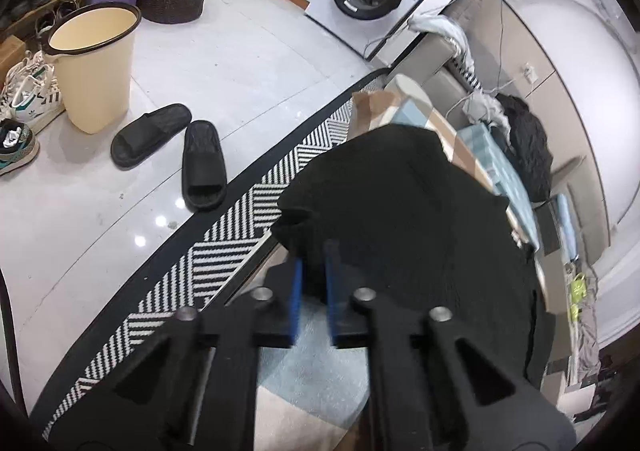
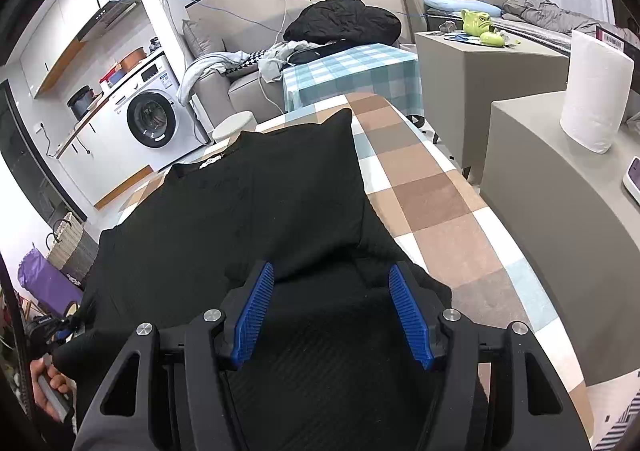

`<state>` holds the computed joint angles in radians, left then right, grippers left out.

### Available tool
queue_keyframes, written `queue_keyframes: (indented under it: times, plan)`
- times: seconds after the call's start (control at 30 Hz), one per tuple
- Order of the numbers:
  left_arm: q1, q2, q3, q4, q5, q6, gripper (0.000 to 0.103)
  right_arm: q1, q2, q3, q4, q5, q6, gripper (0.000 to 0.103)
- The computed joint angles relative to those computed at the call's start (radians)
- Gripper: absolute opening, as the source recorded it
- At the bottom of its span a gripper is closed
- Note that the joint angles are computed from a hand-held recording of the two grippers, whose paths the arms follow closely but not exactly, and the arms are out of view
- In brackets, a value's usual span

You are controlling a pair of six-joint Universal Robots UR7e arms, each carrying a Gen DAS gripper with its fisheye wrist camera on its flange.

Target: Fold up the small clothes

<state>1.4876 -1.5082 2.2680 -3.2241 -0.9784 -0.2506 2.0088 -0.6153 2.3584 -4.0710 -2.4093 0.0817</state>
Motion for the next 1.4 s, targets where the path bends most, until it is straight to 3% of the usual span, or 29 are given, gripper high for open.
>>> queue_keyframes:
  times: [0.13, 0.27, 0.37, 0.47, 0.53, 0.57, 0.6, 0.67, 0.73, 0.9, 1.1, 1.33, 1.4]
  plan:
    - [-0.066, 0.014, 0.005, -0.088, 0.064, 0.123, 0.004, -0.001, 0.001, 0.004, 0.003, 0.000, 0.009, 0.062]
    - [-0.198, 0.051, -0.027, -0.146, 0.105, 0.292, 0.004, -0.004, 0.004, 0.009, 0.003, 0.011, 0.017, 0.062]
    - [-0.289, 0.098, -0.050, -0.158, 0.061, 0.389, 0.004, -0.002, 0.005, 0.015, 0.000, 0.018, 0.023, 0.062]
    - [-0.334, 0.149, -0.076, -0.090, -0.049, 0.423, 0.004, 0.002, 0.002, 0.022, -0.007, 0.011, 0.024, 0.062]
    - [-0.334, 0.177, -0.105, 0.035, -0.142, 0.396, 0.005, 0.001, -0.002, 0.030, -0.013, 0.010, 0.030, 0.062]
    - [-0.330, 0.188, -0.112, 0.063, -0.165, 0.389, 0.012, 0.001, -0.003, 0.034, -0.016, 0.006, 0.031, 0.062]
    - [-0.334, 0.196, -0.114, 0.084, -0.166, 0.378, 0.019, 0.000, -0.006, 0.038, -0.014, 0.001, 0.035, 0.062]
    - [-0.337, 0.206, -0.111, 0.118, -0.147, 0.357, 0.050, -0.007, -0.012, 0.048, -0.011, 0.002, 0.042, 0.062]
    - [-0.339, 0.210, -0.090, 0.088, -0.127, 0.358, 0.055, -0.017, -0.013, 0.055, -0.021, 0.007, 0.043, 0.062]
    - [-0.324, 0.194, -0.070, 0.103, -0.066, 0.322, 0.055, -0.036, -0.011, 0.056, -0.019, 0.039, 0.039, 0.062]
    - [-0.215, 0.182, -0.078, 0.099, -0.113, 0.259, 0.056, -0.044, -0.007, 0.062, -0.016, 0.073, 0.041, 0.062]
    - [-0.123, 0.323, -0.270, 0.187, -0.164, 0.176, 0.055, -0.053, -0.013, 0.081, -0.010, 0.082, 0.070, 0.063]
    - [-0.121, 0.371, -0.314, 0.202, -0.121, 0.177, 0.055, -0.063, -0.018, 0.096, -0.013, 0.109, 0.085, 0.063]
